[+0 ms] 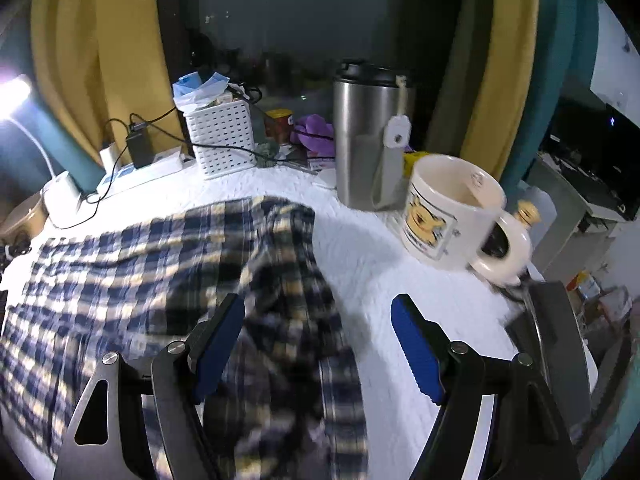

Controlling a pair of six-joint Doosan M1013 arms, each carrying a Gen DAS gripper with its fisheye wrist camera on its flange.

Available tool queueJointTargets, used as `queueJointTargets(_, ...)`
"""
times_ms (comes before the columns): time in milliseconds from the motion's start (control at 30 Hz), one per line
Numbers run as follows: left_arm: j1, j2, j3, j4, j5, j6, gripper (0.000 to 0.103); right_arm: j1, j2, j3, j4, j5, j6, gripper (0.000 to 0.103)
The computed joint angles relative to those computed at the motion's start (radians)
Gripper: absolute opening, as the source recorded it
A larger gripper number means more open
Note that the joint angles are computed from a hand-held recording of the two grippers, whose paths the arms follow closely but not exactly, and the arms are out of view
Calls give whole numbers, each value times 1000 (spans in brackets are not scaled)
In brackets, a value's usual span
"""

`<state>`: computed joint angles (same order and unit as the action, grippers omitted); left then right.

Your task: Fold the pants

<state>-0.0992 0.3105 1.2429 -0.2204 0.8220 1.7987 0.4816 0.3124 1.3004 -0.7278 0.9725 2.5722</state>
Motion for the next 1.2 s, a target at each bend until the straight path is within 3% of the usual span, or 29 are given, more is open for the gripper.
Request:
queueJointTargets(367,2,-100,160,-75,-22,60,64,57,-70,131,-13,3,62,77)
queueJointTargets(533,-2,-131,203,-104,-16,88,67,83,-95,179,-21,-38,68,77)
queueJointTargets(600,-4,-141,216,-113,-11,104,68,89,-101,189,-19,-56,57,70)
queueJointTargets(667,-5,-151,231,-123,-6,117,69,96,-101,192,-19,-64,36,54)
queueJointTargets(833,-7,-162,257,-128,9,113,70,91,-83,184,50,-67,-80,46)
queueJointTargets(900,-8,-169,270,-129,12,118,70,103,-66,176,17,-24,-111,41)
queueJointTargets(967,-9,-172,278,-121,11,115,71,107,-62,177,-2,-10,-112,20)
queueJointTargets(1000,-8,-173,280,-120,13,113,71,104,-66,181,-2,-16,-104,15)
queueJointTargets(1200,-13,-177,285,-87,21,101,71,97,-90,200,-31,-22,-48,10)
